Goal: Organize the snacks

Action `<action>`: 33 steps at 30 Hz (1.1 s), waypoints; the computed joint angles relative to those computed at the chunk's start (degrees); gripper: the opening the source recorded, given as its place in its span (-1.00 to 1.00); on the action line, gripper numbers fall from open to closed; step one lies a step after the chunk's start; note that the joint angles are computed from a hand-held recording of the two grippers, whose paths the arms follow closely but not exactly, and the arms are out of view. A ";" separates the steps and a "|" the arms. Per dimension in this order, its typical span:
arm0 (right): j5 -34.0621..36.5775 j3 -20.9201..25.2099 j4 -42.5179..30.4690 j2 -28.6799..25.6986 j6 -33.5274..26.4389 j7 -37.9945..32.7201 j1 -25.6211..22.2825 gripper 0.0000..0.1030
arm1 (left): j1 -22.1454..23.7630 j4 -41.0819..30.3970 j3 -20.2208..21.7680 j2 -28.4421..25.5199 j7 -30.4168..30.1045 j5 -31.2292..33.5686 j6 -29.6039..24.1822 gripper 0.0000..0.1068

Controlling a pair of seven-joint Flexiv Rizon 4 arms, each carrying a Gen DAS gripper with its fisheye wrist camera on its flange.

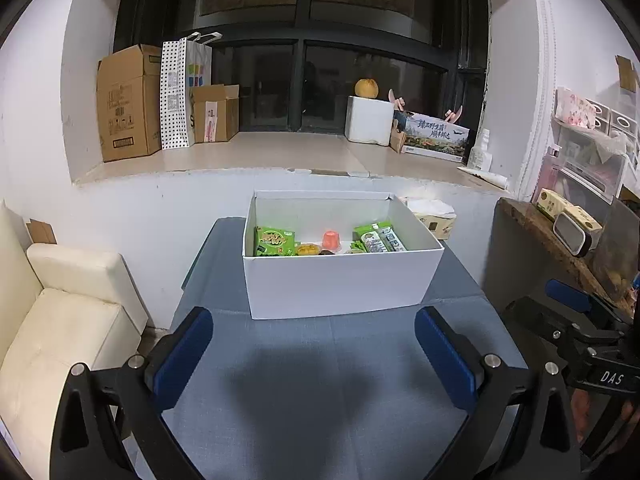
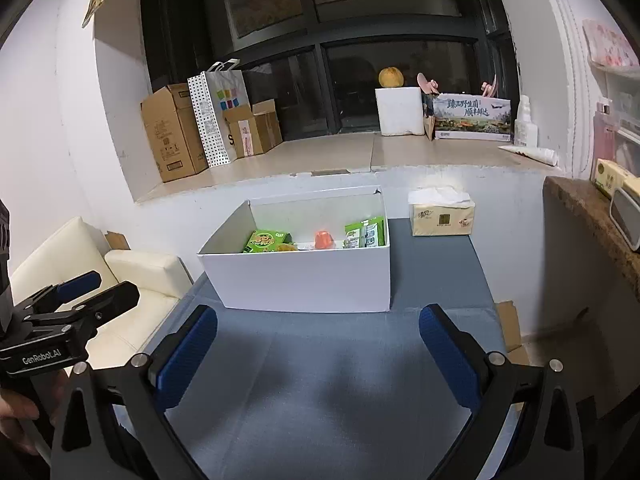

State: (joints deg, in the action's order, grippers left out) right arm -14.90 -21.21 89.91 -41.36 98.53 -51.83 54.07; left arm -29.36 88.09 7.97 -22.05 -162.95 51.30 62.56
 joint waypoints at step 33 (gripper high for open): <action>-0.32 3.26 0.05 0.52 0.44 -2.81 -1.69 1.00 | 0.32 0.19 0.19 -0.41 1.31 -1.78 1.50 0.93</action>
